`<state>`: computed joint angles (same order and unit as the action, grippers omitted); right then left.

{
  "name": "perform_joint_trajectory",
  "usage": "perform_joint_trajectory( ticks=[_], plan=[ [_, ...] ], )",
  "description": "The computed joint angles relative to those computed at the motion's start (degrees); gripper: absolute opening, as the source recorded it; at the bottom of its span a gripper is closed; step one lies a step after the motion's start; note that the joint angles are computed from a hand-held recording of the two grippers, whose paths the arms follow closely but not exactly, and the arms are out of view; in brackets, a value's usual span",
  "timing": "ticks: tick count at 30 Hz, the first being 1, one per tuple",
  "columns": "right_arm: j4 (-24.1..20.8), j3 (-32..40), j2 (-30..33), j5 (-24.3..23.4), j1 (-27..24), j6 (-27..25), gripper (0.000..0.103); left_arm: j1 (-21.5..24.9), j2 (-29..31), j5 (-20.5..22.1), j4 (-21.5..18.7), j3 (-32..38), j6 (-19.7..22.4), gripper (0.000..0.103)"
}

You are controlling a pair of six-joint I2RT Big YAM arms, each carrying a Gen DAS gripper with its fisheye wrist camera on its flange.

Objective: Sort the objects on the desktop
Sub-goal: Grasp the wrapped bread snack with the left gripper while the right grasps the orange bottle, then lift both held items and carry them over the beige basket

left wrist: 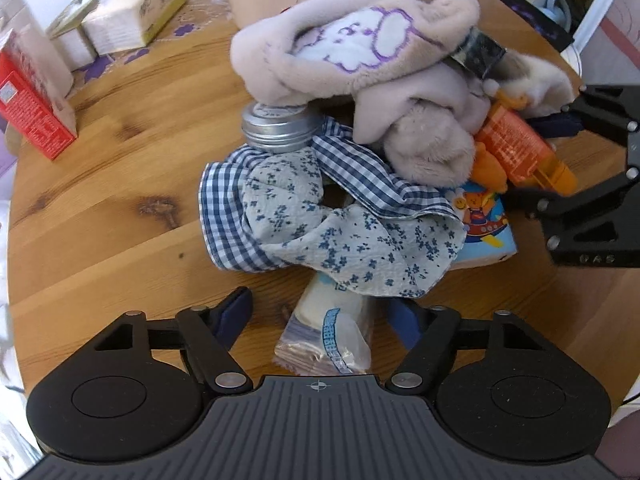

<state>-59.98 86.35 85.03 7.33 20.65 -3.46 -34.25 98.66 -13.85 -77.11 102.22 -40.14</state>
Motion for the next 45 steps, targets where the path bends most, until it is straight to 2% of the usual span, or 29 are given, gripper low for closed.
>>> perform_joint_trajectory(
  ticks=[1,5,7,8,12,17,28,34,45],
  plan=[
    [0.0,0.1,0.0,-0.1,0.0,-0.3,0.059,-0.1,-0.3,-0.1,1.1,-0.5,0.6,0.069],
    [-0.6,0.1,-0.2,-0.6,-0.1,0.0,0.058,-0.2,-0.1,-0.3,2.3,-0.1,2.4,0.058],
    [-1.3,0.2,-0.2,-0.9,-0.1,0.4,0.058,-0.1,0.0,0.2,2.6,0.1,3.9,0.05],
    [-1.5,0.2,-0.3,-1.2,-0.2,0.9,0.058,-0.1,0.0,0.4,2.6,0.4,4.7,0.041],
    [-2.1,-0.5,-1.4,-3.9,-0.5,3.9,0.058,-0.3,0.0,0.8,2.2,0.7,5.0,0.033],
    [-1.8,-2.2,-3.4,-4.8,-0.3,6.3,0.058,-1.1,-1.5,1.3,2.1,-0.8,3.1,0.029],
    [-2.0,-4.0,-6.2,-4.5,0.2,7.3,0.058,-3.4,-6.3,-0.1,0.5,-5.9,-2.8,0.026],
    [-2.0,-5.2,-8.2,-4.1,0.6,8.3,0.058,-5.4,-8.3,-3.5,0.5,-7.7,-6.8,0.025],
    [-1.6,-7.8,-13.1,-3.0,1.5,11.3,0.058,-8.9,-9.7,-5.7,-2.5,-7.2,-12.4,0.024]
  ],
)
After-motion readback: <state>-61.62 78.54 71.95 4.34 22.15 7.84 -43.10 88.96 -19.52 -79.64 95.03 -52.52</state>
